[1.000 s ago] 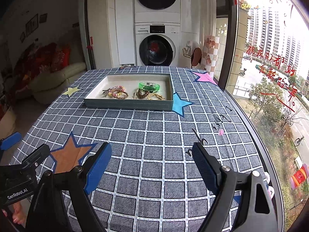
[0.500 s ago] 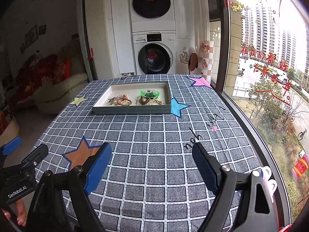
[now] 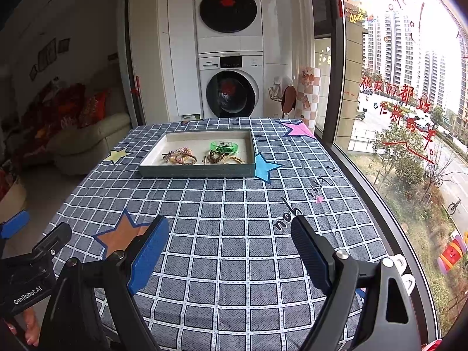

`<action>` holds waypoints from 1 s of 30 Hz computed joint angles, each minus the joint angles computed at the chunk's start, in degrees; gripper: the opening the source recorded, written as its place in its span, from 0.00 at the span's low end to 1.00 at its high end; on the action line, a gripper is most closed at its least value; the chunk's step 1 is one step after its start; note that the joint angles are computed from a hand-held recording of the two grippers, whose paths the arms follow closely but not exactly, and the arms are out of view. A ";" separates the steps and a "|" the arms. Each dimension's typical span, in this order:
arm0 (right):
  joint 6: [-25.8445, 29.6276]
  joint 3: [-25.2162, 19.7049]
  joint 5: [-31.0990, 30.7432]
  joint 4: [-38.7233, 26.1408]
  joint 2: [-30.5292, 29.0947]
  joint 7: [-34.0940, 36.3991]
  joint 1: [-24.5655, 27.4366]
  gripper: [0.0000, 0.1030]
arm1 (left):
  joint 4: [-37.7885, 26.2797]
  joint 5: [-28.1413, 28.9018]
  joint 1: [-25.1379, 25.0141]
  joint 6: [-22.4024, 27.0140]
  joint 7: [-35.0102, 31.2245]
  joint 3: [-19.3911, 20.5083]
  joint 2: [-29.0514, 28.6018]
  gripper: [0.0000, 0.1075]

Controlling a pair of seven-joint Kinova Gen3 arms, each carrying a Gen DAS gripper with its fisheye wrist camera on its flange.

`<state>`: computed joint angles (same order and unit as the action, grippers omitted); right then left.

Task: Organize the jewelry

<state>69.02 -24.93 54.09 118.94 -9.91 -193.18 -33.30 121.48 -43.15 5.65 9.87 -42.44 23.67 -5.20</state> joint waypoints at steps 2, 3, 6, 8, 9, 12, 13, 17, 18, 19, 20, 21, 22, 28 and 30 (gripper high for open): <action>0.08 0.00 -0.08 0.00 -0.07 -0.01 -0.01 0.85 | -0.09 -0.84 -0.21 0.35 0.78 0.53 0.15 0.96; -0.04 0.12 -0.11 0.00 -0.17 0.14 0.03 0.85 | -0.16 -0.96 0.02 0.47 0.88 0.40 0.24 0.96; -0.11 0.18 -0.04 0.04 -0.22 0.15 0.19 0.85 | -0.30 -2.51 0.37 1.04 2.52 0.62 0.36 0.96; -0.32 0.34 0.04 0.09 -0.34 0.28 0.43 0.85 | -0.29 -2.93 1.03 0.99 2.96 0.00 0.41 0.96; -0.39 0.39 0.11 0.09 -0.38 0.35 0.55 0.85 | -0.30 -3.60 1.06 1.03 3.69 0.07 0.45 0.96; -0.23 0.32 0.30 -0.07 -0.37 0.60 0.77 0.85 | -0.39 -4.34 1.84 1.14 4.48 -0.58 0.53 0.96; -0.24 0.30 0.37 -0.11 -0.33 0.70 0.80 0.85 | -0.44 -4.33 2.14 1.14 4.52 -0.85 0.58 0.96; -0.13 0.21 0.55 -0.18 -0.19 0.82 0.78 0.85 | -0.50 -4.47 2.90 1.05 4.57 -1.63 0.59 0.96; -0.16 0.24 0.55 -0.20 -0.18 0.83 0.77 0.85 | -0.52 -4.78 2.87 1.06 4.84 -1.58 0.61 0.96; -0.26 0.31 0.53 -0.21 -0.20 0.91 0.77 0.85 | -0.52 -4.85 2.95 1.06 4.95 -1.64 0.60 0.96; -0.28 0.31 0.53 -0.20 -0.18 0.91 0.77 0.85 | -0.52 -4.90 3.03 1.03 4.99 -1.72 0.62 0.96; -0.25 0.27 0.55 -0.18 -0.17 0.82 0.76 0.85 | -0.64 -4.75 3.21 1.13 4.82 -1.85 0.68 0.96; -0.34 0.32 0.58 -0.18 -0.17 0.81 0.77 0.85 | -0.73 -4.68 3.37 1.17 4.73 -1.98 0.75 0.96; -0.30 0.31 0.63 -0.14 -0.17 0.78 0.71 0.85 | -1.05 -4.01 3.96 0.99 4.04 -2.77 0.60 0.96; -0.33 0.35 0.60 -0.16 -0.13 0.76 0.73 0.85 | -1.05 -3.89 3.75 0.94 3.92 -2.60 0.57 0.96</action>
